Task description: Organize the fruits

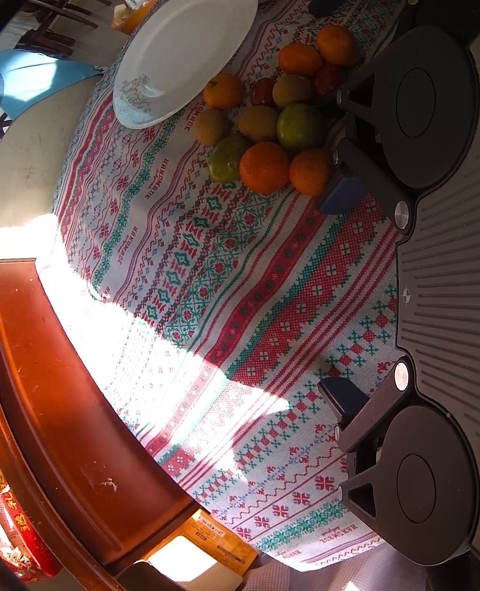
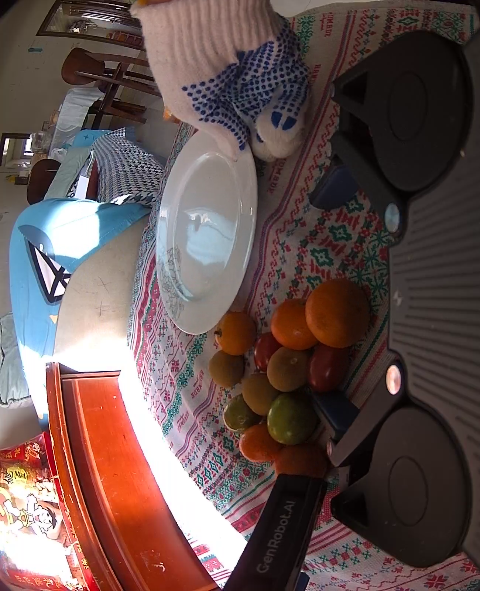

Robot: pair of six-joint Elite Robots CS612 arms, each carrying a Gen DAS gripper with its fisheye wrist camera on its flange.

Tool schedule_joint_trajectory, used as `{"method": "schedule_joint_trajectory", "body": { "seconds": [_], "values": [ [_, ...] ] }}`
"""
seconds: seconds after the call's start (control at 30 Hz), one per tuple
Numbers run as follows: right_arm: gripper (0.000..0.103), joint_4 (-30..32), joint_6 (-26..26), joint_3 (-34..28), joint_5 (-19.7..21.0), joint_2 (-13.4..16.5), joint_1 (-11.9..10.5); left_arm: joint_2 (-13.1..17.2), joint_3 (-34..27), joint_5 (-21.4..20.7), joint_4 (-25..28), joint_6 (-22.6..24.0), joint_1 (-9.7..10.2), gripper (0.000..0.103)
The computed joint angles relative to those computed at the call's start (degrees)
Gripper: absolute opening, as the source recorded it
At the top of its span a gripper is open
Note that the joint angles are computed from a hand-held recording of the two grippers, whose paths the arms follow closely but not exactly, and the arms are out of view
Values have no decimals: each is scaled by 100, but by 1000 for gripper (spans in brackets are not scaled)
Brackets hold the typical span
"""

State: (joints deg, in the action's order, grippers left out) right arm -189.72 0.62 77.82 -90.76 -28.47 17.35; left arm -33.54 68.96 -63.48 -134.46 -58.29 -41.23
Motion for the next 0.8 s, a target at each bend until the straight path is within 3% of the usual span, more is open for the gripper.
{"method": "schedule_joint_trajectory", "body": {
  "seconds": [0.8],
  "values": [
    [102, 1, -2, -2, 1, 2, -2, -168, 235, 64, -346, -74, -44, 96]
  ]
}}
